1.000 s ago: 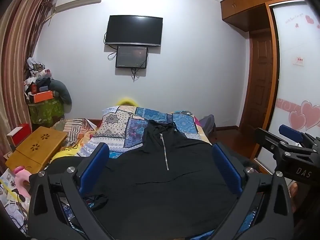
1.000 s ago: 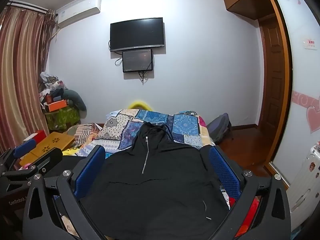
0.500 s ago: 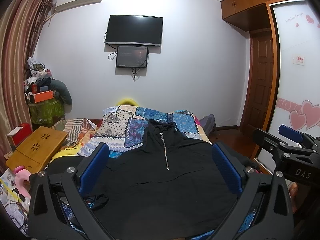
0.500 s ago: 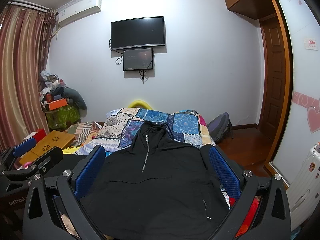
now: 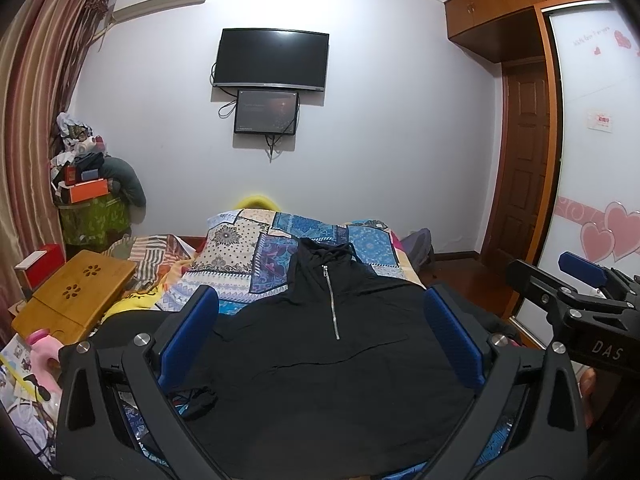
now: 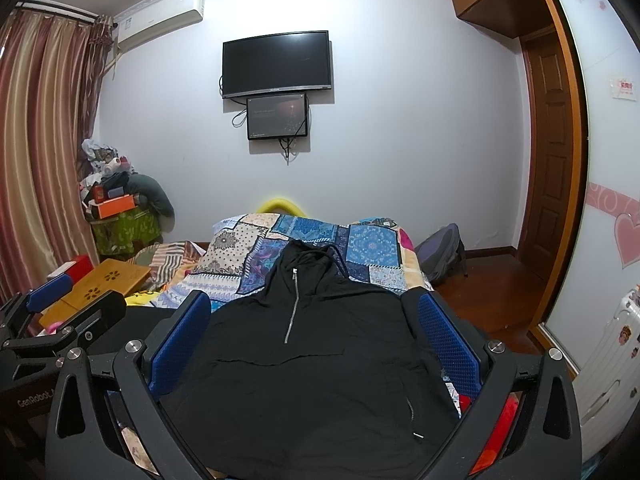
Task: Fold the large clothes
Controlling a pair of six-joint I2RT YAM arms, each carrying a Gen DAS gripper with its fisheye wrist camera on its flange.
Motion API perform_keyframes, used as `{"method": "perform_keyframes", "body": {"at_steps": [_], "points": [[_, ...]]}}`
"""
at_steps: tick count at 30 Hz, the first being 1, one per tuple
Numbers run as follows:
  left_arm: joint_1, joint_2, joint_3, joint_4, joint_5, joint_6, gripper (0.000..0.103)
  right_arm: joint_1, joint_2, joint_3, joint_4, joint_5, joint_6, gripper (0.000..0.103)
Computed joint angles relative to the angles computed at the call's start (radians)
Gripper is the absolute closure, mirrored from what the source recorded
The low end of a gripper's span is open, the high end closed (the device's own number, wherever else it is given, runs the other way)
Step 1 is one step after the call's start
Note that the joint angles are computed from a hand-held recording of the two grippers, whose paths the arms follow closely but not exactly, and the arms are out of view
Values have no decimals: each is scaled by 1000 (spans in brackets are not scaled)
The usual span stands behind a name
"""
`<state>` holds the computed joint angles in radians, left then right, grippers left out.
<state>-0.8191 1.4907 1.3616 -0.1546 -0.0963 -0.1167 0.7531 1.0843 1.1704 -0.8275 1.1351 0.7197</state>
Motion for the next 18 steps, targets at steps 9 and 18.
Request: {"method": "perform_keyframes", "body": {"at_steps": [9,18], "points": [[1,3,5,-7,-1,-4,0,-4,-3,-5,5,-3,-6,0],[6,6,11,-12,4,-7,0,-5,-3,-2,1,-5,-2,0]]}}
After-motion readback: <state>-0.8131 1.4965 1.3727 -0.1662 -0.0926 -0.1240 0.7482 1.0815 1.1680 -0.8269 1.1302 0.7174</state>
